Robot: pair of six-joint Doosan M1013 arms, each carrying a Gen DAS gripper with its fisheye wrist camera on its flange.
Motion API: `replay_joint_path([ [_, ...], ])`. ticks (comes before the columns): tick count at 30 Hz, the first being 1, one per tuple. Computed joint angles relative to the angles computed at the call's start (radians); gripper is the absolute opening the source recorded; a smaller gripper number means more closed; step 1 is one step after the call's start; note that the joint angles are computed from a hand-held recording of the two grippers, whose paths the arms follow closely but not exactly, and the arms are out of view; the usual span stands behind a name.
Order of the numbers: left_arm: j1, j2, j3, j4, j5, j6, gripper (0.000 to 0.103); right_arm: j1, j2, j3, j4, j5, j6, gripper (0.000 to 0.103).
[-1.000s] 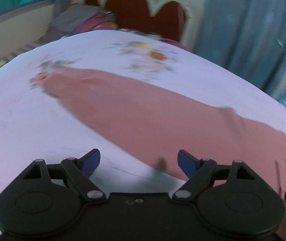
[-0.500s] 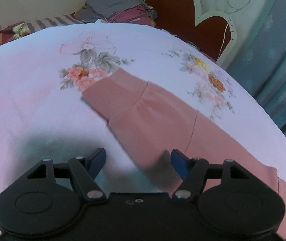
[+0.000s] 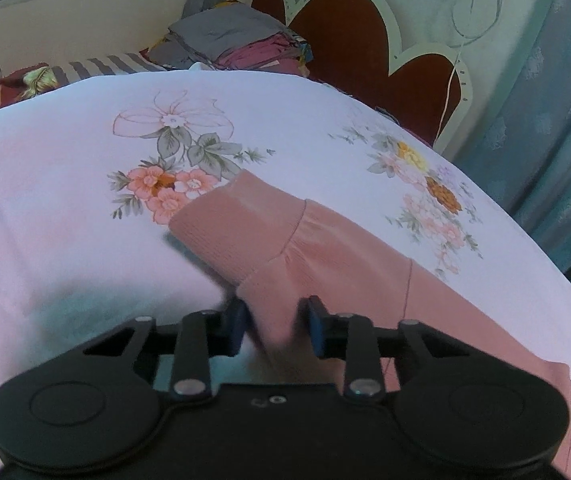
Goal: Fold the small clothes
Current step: 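Fold the held sleeve across the body with the left tool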
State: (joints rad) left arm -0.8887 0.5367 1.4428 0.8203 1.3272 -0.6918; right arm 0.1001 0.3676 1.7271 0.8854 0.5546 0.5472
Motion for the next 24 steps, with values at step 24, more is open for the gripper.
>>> replay_joint_path([
  [24, -0.067, 0.106, -0.267, 0.243, -0.095, 0.250, 0.005, -0.060, 0.020, -0.008, 0.010, 0.008, 0.055, 0.057],
])
